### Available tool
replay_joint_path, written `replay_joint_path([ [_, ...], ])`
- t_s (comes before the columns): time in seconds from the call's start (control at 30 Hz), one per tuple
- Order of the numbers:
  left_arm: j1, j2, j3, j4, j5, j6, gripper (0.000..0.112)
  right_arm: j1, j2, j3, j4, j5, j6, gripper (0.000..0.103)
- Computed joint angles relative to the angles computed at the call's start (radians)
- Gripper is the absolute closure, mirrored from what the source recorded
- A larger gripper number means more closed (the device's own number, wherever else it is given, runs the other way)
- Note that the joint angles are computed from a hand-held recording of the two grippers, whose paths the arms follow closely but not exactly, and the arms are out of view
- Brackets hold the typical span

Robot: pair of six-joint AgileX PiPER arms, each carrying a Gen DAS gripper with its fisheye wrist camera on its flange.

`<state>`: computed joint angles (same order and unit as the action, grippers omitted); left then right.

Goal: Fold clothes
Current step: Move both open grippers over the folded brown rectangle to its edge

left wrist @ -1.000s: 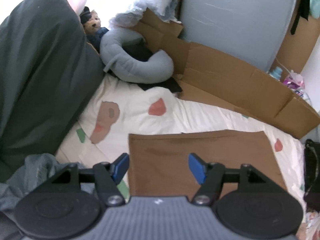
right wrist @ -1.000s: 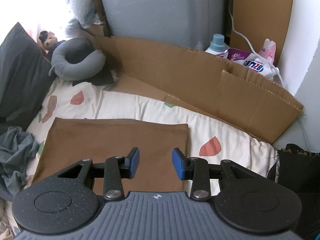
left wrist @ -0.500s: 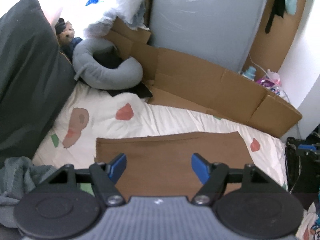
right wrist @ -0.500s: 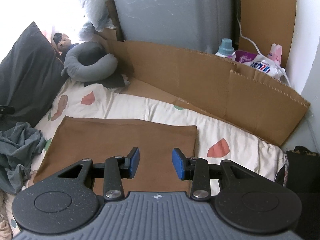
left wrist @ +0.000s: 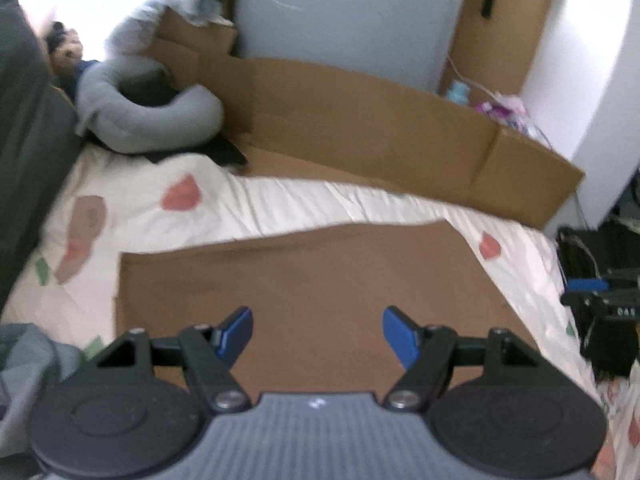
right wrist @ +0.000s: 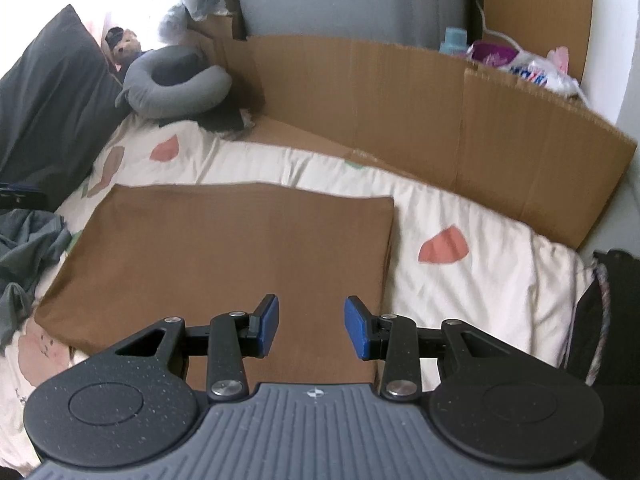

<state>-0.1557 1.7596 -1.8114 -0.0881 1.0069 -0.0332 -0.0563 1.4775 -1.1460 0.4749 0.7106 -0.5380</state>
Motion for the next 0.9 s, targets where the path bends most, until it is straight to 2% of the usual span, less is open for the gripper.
replay_joint_path([
  [0.1, -0.019, -0.013, 0.090, -0.022, -0.065, 0.021, 0.039, 0.008, 0.002, 0.060, 0.023, -0.052, -0.035, 0.060],
  [0.27, -0.037, -0.050, 0.248, -0.062, -0.220, 0.034, 0.039, 0.015, 0.016, 0.142, 0.091, -0.113, -0.105, 0.060],
  [0.4, -0.044, -0.054, 0.323, -0.086, -0.299, 0.038, 0.044, 0.025, 0.027, 0.202, 0.131, -0.175, -0.156, 0.060],
  [0.67, -0.054, -0.020, 0.431, -0.248, -0.386, 0.207, 0.049, 0.030, 0.073, 0.298, 0.231, -0.270, -0.280, 0.060],
  [0.9, -0.075, 0.011, 0.546, -0.440, -0.436, 0.400, 0.067, 0.091, 0.084, 0.346, 0.270, -0.347, -0.371, 0.060],
])
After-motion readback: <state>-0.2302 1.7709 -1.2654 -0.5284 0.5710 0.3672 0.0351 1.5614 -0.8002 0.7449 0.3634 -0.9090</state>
